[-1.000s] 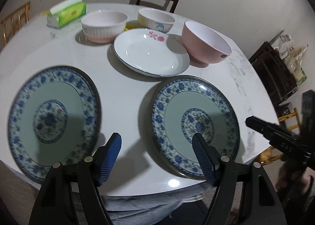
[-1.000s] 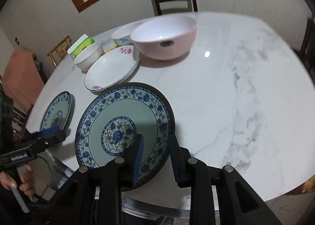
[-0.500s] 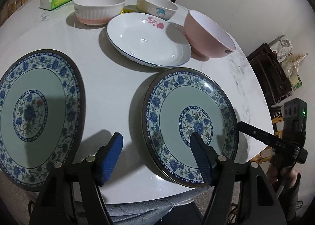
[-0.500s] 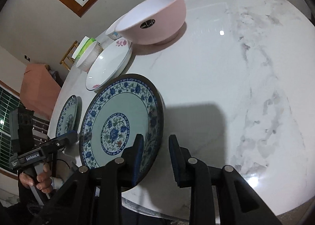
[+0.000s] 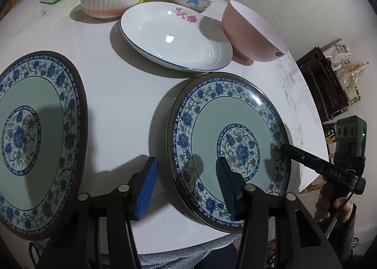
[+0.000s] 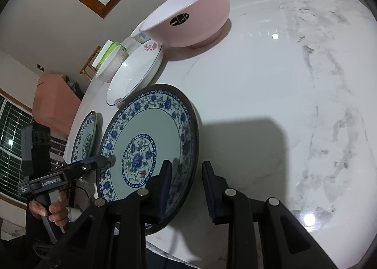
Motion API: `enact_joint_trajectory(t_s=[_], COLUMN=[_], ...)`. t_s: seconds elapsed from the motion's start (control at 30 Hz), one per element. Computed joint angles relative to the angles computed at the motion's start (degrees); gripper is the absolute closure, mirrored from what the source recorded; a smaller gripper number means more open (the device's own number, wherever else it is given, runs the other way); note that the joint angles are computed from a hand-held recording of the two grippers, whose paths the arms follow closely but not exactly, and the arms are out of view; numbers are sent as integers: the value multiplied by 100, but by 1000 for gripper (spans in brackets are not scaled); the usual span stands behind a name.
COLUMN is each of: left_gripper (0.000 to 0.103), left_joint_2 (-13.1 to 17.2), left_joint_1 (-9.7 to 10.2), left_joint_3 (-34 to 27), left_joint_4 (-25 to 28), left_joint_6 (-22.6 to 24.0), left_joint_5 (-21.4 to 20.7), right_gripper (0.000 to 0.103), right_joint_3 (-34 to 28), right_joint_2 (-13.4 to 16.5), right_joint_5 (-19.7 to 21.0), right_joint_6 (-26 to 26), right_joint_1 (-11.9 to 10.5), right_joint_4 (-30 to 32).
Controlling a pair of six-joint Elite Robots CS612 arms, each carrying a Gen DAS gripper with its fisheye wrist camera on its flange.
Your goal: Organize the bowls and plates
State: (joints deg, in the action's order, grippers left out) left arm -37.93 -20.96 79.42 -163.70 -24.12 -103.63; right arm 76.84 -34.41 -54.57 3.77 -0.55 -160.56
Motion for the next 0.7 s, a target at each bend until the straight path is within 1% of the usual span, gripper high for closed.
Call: enact_joint_trajectory(t_s=[0.07, 0.17, 0.23, 0.27, 0.3, 0.37, 0.7], left_gripper=[64, 72, 73, 76, 81, 86, 86], left_joint_2=[11, 15, 15, 5, -3, -18, -33], left_joint_1=[4, 9, -9, -19, -27, -42, -65], left_joint_3=[-18, -24, -45, -43, -37, -20, -27], left_joint_4=[12, 30, 72, 104, 118, 137, 193], left_joint_6=[23, 51, 94, 123, 141, 200, 211], left_joint_5=[-38, -92, -12, 49, 108, 226, 319], right_gripper=[76, 77, 81, 83, 88, 89, 89], right_joint_3=[-42, -62, -57, -55, -47, -17, 87], right_joint_2=[23, 34, 30, 35, 36, 38, -1], right_joint_5=[35, 14, -7, -26, -65, -43, -252], right_joint_6=[-12, -7, 2, 43, 97, 158, 425], right_joint_1=[12, 26, 17, 15, 12, -5, 33], right_joint_4=[29, 16, 20, -2, -33, -99, -310])
